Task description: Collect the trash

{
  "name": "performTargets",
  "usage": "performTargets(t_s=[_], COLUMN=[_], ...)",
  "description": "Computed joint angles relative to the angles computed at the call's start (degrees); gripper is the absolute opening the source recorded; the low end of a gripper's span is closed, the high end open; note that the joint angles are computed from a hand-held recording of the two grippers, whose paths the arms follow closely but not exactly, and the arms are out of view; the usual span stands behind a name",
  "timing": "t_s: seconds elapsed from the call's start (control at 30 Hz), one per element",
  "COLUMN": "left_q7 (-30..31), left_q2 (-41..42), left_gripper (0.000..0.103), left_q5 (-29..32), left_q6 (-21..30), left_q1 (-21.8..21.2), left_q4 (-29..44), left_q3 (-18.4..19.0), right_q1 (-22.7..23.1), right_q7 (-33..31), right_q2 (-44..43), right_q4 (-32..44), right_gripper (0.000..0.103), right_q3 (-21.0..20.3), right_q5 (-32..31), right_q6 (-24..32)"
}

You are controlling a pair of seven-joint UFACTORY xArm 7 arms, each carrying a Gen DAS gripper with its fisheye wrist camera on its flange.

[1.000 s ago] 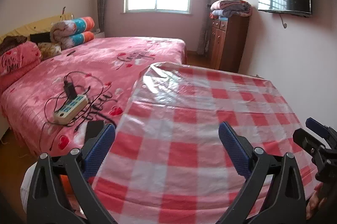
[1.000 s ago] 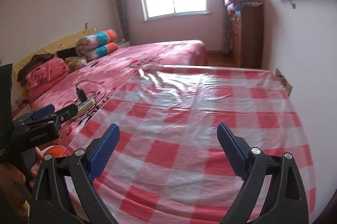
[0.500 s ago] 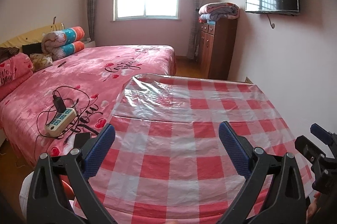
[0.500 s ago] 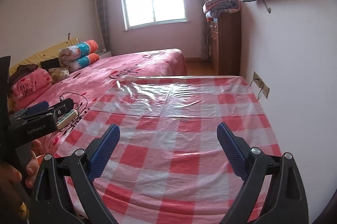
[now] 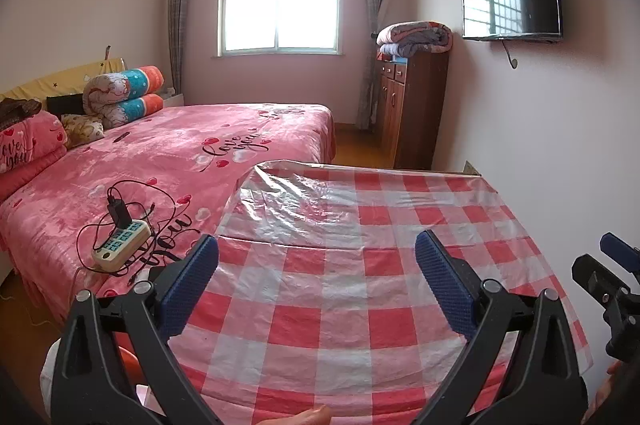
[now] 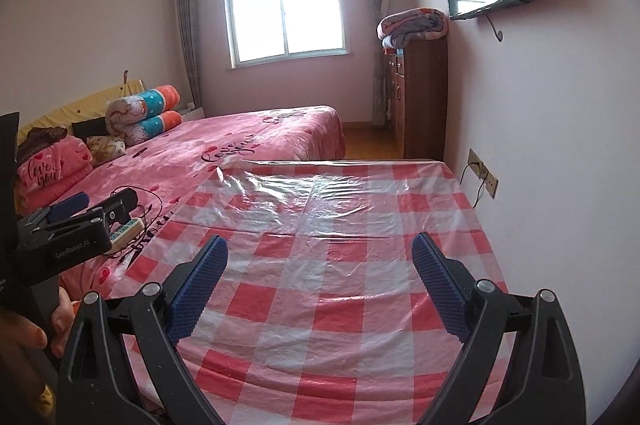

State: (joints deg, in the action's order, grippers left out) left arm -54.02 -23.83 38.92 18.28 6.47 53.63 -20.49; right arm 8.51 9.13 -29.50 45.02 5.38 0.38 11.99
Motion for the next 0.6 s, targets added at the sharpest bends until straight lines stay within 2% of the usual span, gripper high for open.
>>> performTargets(t_s=[0.6], left_q7=[-1.03], left_q2=[-2.72], left_gripper=[0.099], left_q5=[0.06], left_q6=[-1.16], left_q1=[2.30], left_q4=[-1.11], left_q3=[-1.87], right_q1=[-0.67], right_q7=[1.46], right_q2=[-2.37], right_q4=[0.39], right_gripper=[0.093], right_q3=[1.13], right_q5=[-1.32], right_q6=[2.04])
